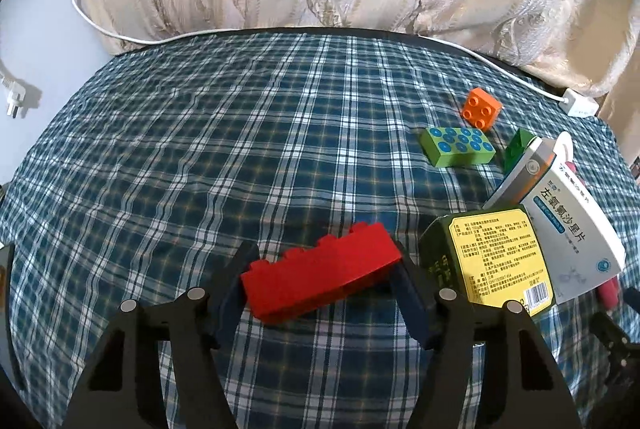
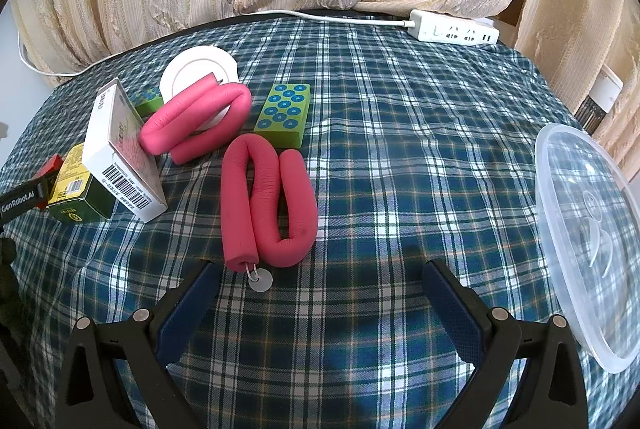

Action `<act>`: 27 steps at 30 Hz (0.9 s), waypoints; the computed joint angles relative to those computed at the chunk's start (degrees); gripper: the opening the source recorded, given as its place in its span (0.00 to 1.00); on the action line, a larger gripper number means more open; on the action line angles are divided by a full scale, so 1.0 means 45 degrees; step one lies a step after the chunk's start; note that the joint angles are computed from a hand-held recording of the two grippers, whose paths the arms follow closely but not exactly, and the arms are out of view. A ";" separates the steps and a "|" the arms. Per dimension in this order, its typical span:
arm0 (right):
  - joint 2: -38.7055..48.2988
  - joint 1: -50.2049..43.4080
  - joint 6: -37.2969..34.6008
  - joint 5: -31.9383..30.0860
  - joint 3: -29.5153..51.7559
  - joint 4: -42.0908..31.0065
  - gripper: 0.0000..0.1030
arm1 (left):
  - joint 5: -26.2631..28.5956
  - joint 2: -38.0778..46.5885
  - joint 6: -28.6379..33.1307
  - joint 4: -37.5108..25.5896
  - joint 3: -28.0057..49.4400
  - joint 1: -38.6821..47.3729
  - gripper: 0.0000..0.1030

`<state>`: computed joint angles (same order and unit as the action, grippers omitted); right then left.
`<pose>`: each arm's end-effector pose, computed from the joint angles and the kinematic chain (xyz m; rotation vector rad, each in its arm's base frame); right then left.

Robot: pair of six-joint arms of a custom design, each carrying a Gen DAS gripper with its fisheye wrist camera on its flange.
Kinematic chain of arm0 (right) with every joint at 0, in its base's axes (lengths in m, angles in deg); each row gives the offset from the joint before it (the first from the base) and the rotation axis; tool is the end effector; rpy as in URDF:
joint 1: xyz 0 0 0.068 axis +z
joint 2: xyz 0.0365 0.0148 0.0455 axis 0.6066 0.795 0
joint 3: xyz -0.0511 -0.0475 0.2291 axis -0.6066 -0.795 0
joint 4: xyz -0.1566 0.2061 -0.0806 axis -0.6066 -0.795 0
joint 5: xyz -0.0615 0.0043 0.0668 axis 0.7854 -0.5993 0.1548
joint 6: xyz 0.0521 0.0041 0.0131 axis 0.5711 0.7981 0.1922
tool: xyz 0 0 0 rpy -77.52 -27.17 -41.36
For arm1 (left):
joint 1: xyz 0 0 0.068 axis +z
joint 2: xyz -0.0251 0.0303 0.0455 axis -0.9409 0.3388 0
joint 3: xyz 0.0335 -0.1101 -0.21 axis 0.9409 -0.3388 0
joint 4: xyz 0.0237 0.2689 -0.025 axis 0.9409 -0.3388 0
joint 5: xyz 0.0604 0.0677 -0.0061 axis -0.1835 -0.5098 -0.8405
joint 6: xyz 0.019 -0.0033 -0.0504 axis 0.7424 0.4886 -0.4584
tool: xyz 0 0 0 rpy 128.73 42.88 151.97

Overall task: Organize objects
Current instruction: 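Grasp the red toy brick with the left gripper while the right gripper grasps the pink foam tube, then carry the red brick and pink tube toward the clear plastic bowl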

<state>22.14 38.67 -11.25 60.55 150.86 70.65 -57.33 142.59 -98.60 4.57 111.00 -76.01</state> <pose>0.3651 0.0197 0.0910 -0.7944 2.4550 0.2405 0.2286 -0.0081 0.0864 -0.8642 2.3321 0.2518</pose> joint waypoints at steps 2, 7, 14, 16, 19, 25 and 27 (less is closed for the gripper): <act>0.0138 0.0061 0.0155 -0.0014 0.0295 -0.0194 1.00 | -0.0144 -0.0116 0.0004 -0.0002 -0.0050 -0.0064 0.64; 0.0222 0.0230 0.0431 -0.0190 0.0671 -0.0103 0.97 | -0.0304 -0.0708 0.0039 -0.0105 -0.0344 -0.0027 0.64; 0.0956 0.0700 0.0336 -0.0279 0.1491 -0.0477 0.78 | -0.0339 -0.1209 -0.0023 -0.0203 -0.0539 -0.0056 0.64; 0.0777 0.0785 0.0303 -0.0146 0.1108 0.0001 0.71 | -0.0377 -0.1157 -0.0086 -0.0223 -0.0493 -0.0113 0.64; 0.0564 0.0810 0.0111 -0.0245 0.0768 0.0271 0.60 | -0.0403 -0.1141 -0.0117 -0.0218 -0.0488 -0.0146 0.64; 0.0197 0.0710 -0.0065 -0.0419 0.0289 0.0446 0.50 | -0.0606 -0.1033 -0.0297 -0.0291 -0.0400 -0.0408 0.64; 0.0105 0.0580 -0.0096 -0.0578 0.0218 0.0372 0.49 | -0.0691 -0.0914 -0.0406 -0.0327 -0.0309 -0.0510 0.64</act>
